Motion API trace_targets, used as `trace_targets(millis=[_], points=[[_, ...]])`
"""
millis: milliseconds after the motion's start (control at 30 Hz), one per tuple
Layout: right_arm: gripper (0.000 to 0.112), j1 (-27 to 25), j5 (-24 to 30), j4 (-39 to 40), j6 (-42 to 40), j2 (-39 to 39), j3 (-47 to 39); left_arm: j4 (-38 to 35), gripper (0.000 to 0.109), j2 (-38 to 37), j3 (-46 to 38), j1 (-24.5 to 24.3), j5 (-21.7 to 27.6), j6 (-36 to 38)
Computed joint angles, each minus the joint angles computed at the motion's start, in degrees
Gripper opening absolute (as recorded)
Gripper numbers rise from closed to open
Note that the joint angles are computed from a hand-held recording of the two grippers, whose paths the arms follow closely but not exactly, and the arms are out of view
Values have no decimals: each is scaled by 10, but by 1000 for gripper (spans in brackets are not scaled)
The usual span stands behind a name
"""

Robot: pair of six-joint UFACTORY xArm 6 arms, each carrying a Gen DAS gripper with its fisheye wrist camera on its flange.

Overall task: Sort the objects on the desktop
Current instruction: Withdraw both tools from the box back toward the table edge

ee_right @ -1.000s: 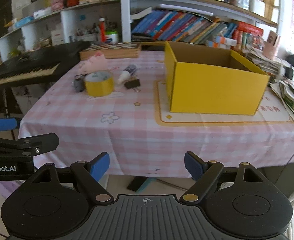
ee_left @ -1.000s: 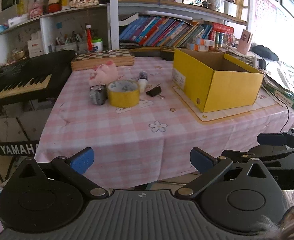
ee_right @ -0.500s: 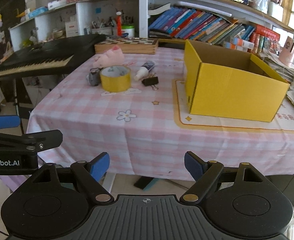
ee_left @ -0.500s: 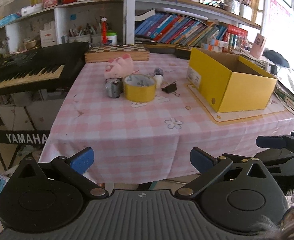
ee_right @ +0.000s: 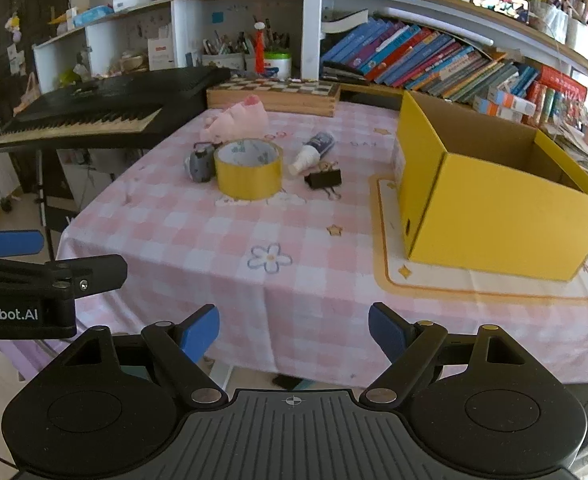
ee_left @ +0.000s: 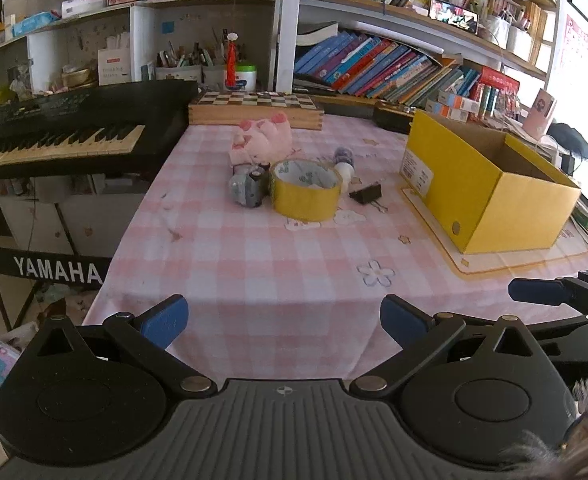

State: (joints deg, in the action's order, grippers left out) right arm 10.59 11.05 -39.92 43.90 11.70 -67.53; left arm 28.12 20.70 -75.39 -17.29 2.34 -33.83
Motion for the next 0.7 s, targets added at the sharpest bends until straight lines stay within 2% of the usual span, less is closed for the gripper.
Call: trace_targets(millis=[533,700], points=[[84,-9,-1,94,-110,114,-142,-41,103,129,-191,2,59,0],[84,-9,8,127,-134,150,-189,-92,103,175,-260,-1,79,52]])
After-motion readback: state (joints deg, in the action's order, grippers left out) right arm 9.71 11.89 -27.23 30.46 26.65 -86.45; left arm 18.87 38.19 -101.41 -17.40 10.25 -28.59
